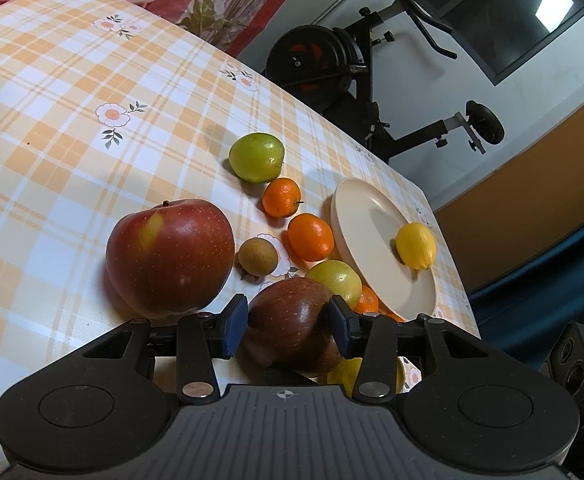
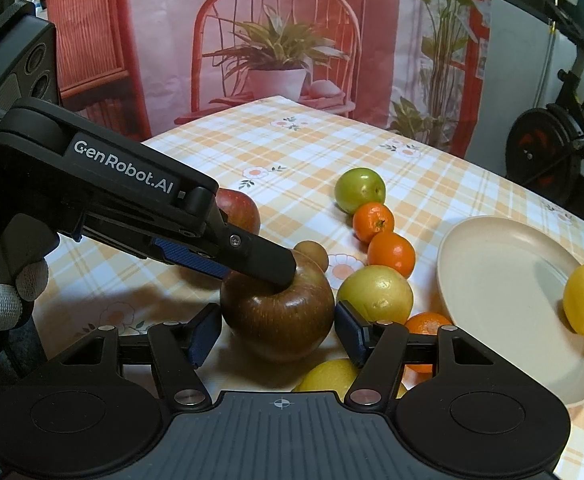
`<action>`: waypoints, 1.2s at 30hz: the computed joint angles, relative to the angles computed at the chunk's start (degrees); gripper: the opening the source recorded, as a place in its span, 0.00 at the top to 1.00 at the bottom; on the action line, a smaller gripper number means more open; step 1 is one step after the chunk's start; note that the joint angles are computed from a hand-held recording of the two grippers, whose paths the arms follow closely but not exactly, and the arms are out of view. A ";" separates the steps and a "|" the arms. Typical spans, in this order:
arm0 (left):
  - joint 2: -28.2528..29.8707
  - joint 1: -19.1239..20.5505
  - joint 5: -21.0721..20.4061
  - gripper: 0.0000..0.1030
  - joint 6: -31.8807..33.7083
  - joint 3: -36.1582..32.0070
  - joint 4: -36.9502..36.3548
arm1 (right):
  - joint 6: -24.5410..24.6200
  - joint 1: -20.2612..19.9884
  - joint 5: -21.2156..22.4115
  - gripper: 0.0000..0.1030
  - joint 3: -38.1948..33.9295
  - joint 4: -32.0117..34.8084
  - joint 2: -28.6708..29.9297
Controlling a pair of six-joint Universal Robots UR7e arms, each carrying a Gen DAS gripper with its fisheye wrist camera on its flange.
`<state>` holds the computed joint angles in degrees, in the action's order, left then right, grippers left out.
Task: Organize fruits
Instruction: 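Lift the red apple with the left tool, then carry the red apple over the plate beside the lemon with the left tool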
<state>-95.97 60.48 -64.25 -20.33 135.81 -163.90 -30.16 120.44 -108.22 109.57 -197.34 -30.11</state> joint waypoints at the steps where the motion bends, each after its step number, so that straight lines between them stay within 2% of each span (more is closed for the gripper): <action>1: 0.04 -0.15 0.22 0.54 0.07 0.05 -0.07 | -0.17 -0.01 0.08 0.44 0.04 -0.27 0.06; 11: -0.16 -1.30 0.56 0.54 0.43 0.22 -1.79 | -1.21 -0.47 2.46 0.45 1.78 -5.67 -0.24; 21: 0.83 -4.05 1.27 0.55 2.33 -1.04 -2.67 | -2.25 -0.95 3.66 0.45 4.15 -11.06 -2.45; 29: 5.31 -6.80 2.26 0.55 5.32 -4.49 -2.12 | -2.28 -2.56 4.29 0.45 5.69 -15.42 -4.42; 36: 12.56 -7.33 0.77 0.55 8.98 -9.60 -0.75 | -2.26 -5.75 4.39 0.44 7.96 -18.64 -7.14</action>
<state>-83.41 53.15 -63.48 -11.35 126.21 -164.65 -32.42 114.69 -103.83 117.53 -215.98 -37.25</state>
